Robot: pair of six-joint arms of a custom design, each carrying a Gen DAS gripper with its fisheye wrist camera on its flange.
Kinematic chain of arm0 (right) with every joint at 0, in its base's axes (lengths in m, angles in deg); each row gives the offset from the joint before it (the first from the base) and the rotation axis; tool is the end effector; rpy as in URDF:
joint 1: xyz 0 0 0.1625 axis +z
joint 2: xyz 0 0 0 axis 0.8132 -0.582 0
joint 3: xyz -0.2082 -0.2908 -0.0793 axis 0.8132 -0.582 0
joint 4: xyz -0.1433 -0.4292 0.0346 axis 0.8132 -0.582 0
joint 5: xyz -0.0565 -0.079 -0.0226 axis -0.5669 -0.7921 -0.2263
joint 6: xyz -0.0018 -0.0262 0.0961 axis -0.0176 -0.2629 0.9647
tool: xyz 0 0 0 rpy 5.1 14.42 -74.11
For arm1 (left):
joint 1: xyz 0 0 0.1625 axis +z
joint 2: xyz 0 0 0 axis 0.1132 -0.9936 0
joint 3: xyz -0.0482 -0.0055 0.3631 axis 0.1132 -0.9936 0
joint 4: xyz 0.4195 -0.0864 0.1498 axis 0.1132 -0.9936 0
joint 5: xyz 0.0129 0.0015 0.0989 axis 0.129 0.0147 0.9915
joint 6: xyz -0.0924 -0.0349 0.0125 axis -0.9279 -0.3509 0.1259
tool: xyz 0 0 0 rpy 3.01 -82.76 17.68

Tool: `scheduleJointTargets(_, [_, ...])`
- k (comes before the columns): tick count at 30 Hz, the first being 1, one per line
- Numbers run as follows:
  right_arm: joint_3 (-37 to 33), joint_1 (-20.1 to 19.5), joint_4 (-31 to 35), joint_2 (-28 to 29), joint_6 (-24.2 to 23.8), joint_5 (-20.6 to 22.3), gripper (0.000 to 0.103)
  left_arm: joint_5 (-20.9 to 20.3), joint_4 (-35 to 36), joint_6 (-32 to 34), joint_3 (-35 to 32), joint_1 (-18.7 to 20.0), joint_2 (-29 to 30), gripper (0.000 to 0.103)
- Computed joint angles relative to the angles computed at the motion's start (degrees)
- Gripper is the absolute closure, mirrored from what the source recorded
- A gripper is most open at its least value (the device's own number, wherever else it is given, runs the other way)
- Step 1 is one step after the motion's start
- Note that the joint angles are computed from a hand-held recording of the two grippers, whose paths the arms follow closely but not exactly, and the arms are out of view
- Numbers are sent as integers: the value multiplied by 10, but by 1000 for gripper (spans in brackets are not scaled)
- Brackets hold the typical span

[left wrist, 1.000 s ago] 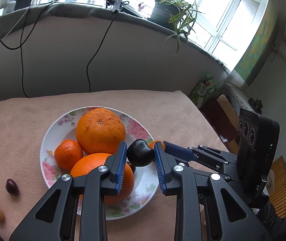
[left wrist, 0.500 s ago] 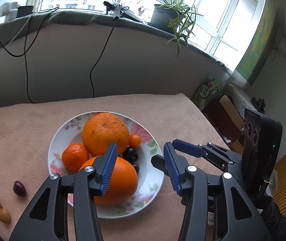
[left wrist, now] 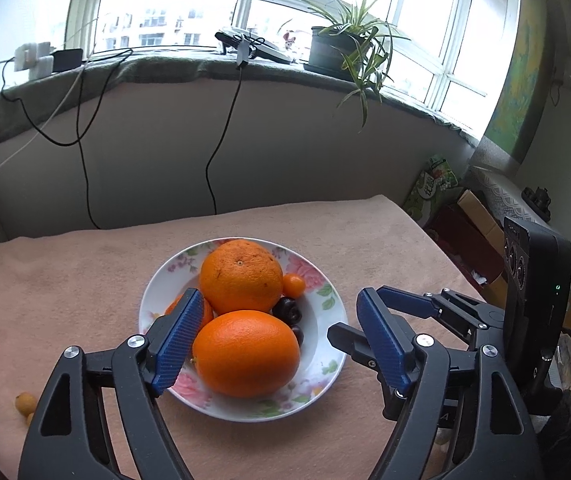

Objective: Organize fruits
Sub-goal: 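Withdraw both grippers from the plate toward the small brown fruits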

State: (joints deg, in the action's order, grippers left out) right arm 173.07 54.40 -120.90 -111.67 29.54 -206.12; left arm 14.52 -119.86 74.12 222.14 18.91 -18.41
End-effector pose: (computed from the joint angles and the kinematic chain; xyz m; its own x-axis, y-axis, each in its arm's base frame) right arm 0.1724 -0.2662 0.1764 -0.8587 -0.0040 0.5124 -0.3858 0.6631 -0.6415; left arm -0.2486 -0.3184 0.1599 -0.6821 0.6171 -0.3924 0.7310 0.5895 -0.3436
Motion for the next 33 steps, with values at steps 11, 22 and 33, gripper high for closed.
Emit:
scheduleJointTargets(11, [4,25,-34,21,26,-9,26,22,44,-15,25,-12,-64,24])
scheduleJointTargets(22, [-24,71,-65,92,43,-28,26,41,91,-22,44,-11,-145,24])
scheduleJointTargets(33, [-63,110,-64,168,59,-35,26,63,137,-22,59,9,-219,24])
